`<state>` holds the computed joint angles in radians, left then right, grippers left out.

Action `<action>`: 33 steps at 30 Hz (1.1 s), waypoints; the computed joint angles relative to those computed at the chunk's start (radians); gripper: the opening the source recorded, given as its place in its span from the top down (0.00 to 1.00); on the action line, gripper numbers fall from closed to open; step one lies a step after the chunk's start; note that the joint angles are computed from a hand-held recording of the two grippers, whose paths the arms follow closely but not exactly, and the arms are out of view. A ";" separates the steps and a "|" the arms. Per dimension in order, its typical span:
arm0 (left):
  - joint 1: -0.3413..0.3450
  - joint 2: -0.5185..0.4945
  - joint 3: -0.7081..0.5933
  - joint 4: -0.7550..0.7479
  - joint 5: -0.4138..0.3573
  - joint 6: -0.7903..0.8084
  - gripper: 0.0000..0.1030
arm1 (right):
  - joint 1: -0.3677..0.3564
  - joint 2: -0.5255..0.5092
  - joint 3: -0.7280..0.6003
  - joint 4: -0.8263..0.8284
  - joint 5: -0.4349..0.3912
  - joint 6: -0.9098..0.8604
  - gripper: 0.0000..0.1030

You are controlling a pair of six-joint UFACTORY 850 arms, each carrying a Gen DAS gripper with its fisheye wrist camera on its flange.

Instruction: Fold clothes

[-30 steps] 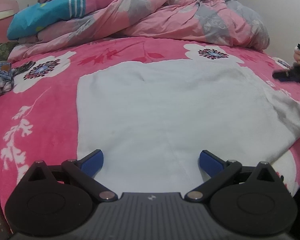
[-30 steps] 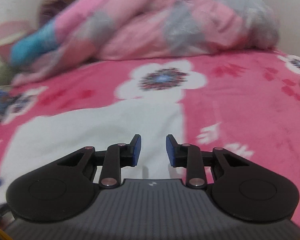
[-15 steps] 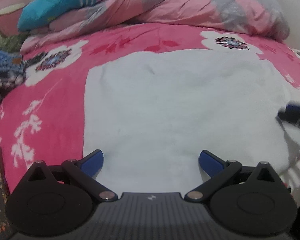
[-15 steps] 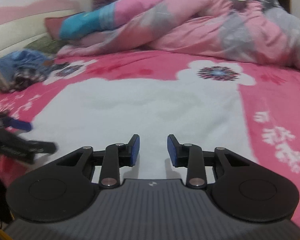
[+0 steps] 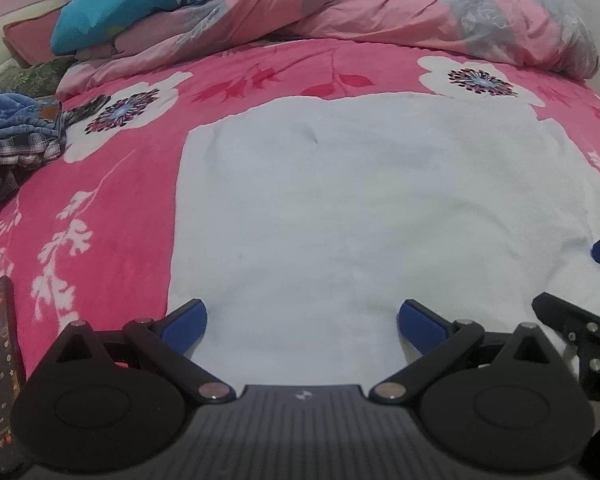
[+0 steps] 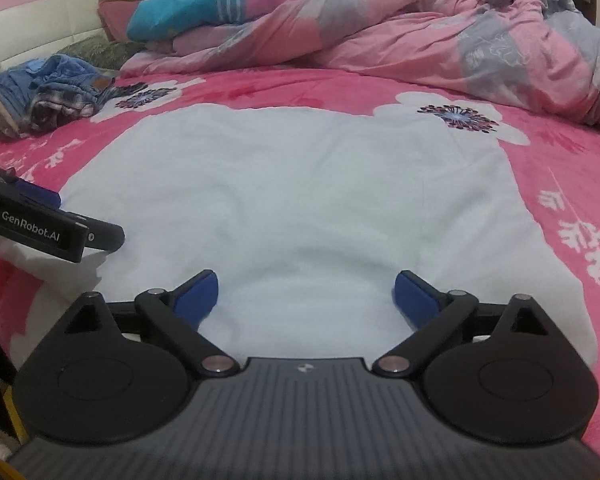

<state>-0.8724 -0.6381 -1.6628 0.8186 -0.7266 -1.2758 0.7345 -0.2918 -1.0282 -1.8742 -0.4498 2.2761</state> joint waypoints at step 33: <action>-0.008 -0.031 -0.058 -0.039 -0.078 0.037 0.00 | -0.010 -0.003 -0.038 0.172 0.054 -0.172 0.01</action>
<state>-0.8806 -0.6696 -1.7211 0.7796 -0.8049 -1.2388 0.7249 -0.2950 -1.0661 -1.7024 -0.3957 2.1041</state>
